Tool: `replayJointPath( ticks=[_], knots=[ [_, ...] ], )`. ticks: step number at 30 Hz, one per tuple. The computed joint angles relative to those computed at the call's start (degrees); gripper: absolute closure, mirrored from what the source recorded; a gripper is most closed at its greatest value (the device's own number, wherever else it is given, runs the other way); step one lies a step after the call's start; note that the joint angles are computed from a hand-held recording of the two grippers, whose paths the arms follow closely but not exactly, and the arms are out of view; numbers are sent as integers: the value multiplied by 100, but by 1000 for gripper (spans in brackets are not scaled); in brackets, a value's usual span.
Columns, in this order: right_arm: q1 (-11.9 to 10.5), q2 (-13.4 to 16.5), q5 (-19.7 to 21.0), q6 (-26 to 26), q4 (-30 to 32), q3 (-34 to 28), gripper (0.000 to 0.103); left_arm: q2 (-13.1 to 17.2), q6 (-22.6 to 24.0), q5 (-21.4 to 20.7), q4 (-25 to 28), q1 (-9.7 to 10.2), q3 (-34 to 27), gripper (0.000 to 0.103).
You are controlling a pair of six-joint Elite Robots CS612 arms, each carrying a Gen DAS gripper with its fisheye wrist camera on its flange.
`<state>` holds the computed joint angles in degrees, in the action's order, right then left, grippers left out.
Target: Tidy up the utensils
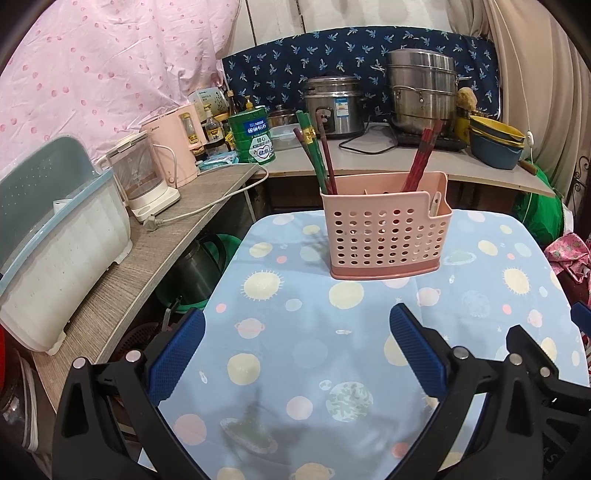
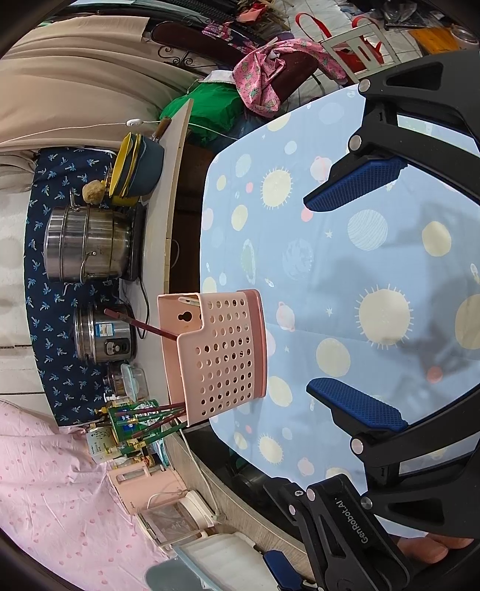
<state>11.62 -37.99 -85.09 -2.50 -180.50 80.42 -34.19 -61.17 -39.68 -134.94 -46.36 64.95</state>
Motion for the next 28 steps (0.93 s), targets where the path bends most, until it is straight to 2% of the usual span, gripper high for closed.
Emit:
replayJointPath(
  ticks=[23, 28],
  knots=[
    [-3, 21, -21, -41, 24, -35, 16, 27, -22, 35, 75, 4, -19, 7],
    [8, 35, -116, -109, -49, -54, 15, 58, 117, 27, 35, 16, -55, 7]
  ],
)
